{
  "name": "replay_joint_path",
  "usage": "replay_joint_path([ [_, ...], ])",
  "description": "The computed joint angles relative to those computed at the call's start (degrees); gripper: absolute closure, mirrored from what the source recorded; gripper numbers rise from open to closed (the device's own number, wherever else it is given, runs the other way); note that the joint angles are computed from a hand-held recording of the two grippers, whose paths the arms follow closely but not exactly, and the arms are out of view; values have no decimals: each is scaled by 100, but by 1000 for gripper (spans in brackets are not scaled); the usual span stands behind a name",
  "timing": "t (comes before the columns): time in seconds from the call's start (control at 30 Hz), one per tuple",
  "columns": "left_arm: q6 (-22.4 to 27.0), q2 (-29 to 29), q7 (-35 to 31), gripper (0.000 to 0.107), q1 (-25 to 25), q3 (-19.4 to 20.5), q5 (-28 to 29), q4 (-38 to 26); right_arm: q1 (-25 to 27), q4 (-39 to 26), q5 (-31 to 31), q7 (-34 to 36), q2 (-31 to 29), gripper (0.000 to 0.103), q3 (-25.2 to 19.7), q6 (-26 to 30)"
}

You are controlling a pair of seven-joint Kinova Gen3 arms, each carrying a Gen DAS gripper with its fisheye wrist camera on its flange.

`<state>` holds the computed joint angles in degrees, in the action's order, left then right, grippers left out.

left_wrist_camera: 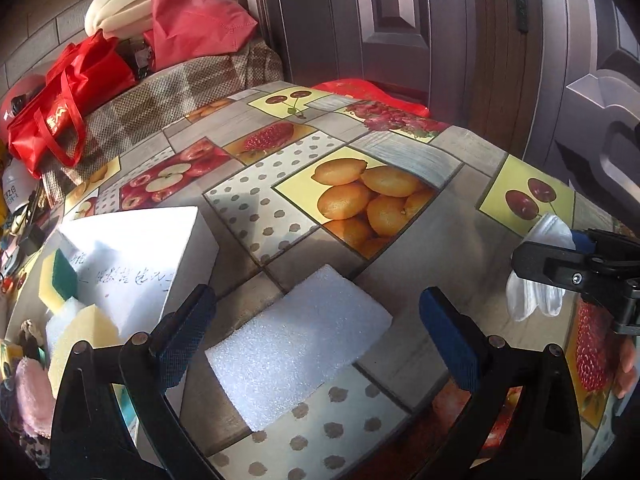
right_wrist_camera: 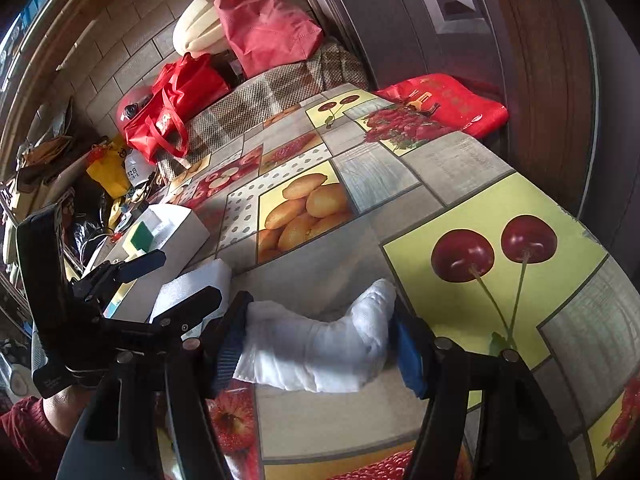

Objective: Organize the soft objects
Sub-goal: 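Grasp the white foam sheet with the left gripper while the right holds the towel roll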

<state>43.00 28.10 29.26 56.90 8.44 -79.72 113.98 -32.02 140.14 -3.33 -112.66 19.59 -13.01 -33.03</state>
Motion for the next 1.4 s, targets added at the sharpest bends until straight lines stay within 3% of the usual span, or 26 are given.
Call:
replay_joint_path([
  [0.1, -419, -132, 695, 5, -17, 221, -434, 283, 198, 52, 264, -207, 42, 37, -92, -137],
  [0.2, -126, -180, 903, 5, 286, 428, -725, 397, 246, 93, 358, -298, 53, 37, -104, -232],
  [0.27, 328, -157, 576, 5, 632, 272, -584, 285, 246, 99, 382, -335, 54, 36, -102, -245],
  [0.33, 491, -198, 110, 5, 628, 109, -449, 158, 257, 97, 420, -365, 58, 36, -101, -246],
  [0.5, -402, -198, -1034, 5, -539, 260, 403, -215, 389, 144, 613, -532, 111, 35, -147, -380],
  [0.63, -589, 156, -1897, 5, -742, 316, 935, -474, 580, 197, 911, -775, 176, 35, -207, -544],
  [0.83, -1292, -187, -1630, 5, -272, -14, 1071, -46, 592, 199, 1024, -869, 170, 35, -185, -551],
  [1.0, -792, -319, -1426, 5, 472, -371, 930, 73, 555, 155, 1020, -857, 157, 35, -170, -472],
  [1.2, -1410, -357, -2634, 5, -484, 164, 1615, 165, 580, 136, 1061, -895, 172, 34, -181, -450],
  [1.3, -1790, -407, -2779, 6, -315, -171, 1902, 230, 607, 135, 1107, -904, 184, 34, -187, -463],
  [1.33, -1810, -412, -2729, 7, -167, -314, 1900, 239, 615, 138, 1117, -914, 184, 34, -192, -468],
  [1.37, -1848, -430, -2656, 18, -25, -431, 1818, 262, 613, 139, 1116, -921, 183, 34, -195, -470],
  [1.4, -1878, -463, -2601, 39, 123, -538, 1727, 284, 596, 139, 1097, -911, 179, 34, -189, -469],
])
